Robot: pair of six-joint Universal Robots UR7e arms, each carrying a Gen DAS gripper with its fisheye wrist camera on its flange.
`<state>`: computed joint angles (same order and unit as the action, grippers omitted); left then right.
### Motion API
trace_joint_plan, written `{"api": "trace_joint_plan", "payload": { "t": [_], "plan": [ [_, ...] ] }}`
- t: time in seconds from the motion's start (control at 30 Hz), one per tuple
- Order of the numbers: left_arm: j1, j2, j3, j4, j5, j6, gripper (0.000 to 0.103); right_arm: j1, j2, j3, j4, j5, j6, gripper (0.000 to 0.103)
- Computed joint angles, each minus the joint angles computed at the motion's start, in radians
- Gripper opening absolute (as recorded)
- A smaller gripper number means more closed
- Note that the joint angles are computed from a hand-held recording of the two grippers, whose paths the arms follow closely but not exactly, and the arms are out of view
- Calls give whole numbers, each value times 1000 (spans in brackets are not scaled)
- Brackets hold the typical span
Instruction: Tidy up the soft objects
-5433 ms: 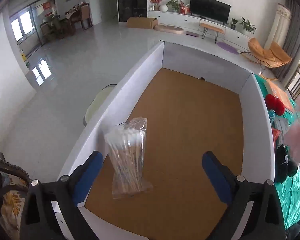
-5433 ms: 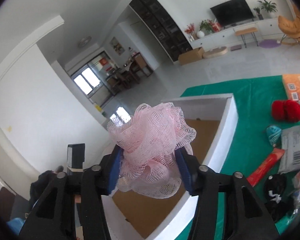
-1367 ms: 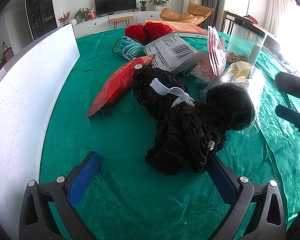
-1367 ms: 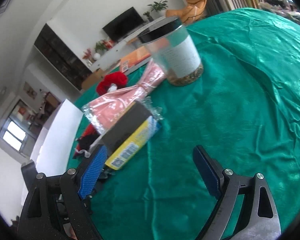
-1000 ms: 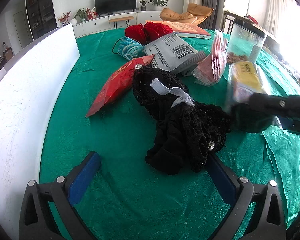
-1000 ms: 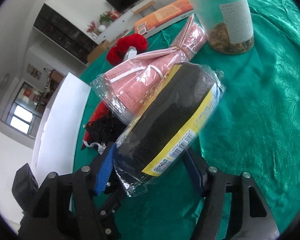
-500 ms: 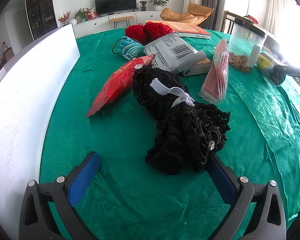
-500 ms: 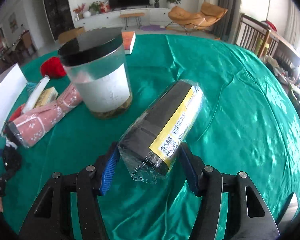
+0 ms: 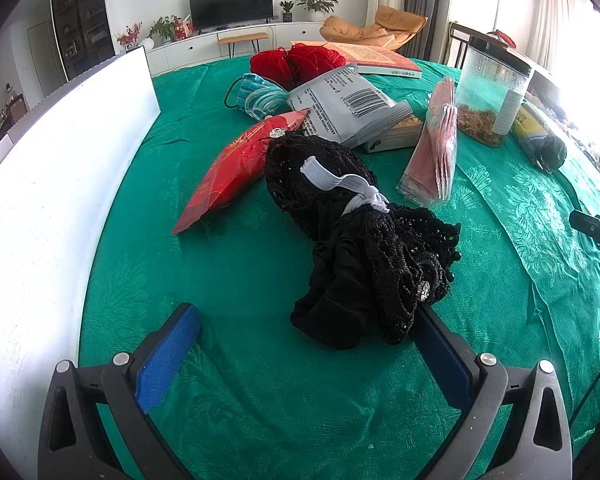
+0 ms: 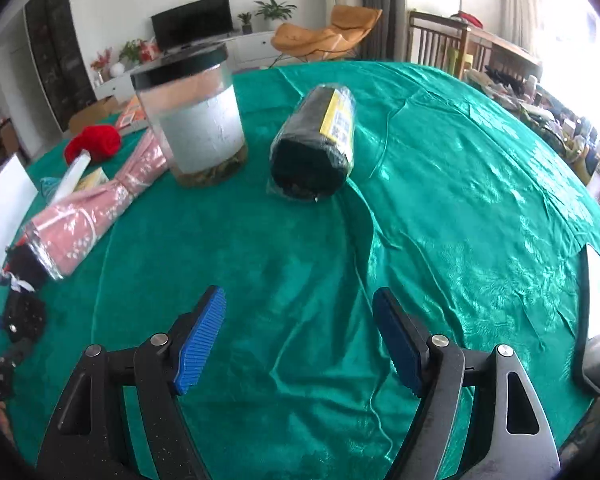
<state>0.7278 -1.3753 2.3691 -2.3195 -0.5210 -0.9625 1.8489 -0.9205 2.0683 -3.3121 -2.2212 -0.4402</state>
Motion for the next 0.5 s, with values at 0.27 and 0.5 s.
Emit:
{"api": "trace_joint_plan", "payload": {
  "t": [0.27,0.5],
  "plan": [
    [0,1,-1,-1,0,1,103,7,41,-8,-55,-78,-56,79],
    [0,0,0,0,0,0,103,-32,3,5,-3,-10,34,89]
  ]
}}
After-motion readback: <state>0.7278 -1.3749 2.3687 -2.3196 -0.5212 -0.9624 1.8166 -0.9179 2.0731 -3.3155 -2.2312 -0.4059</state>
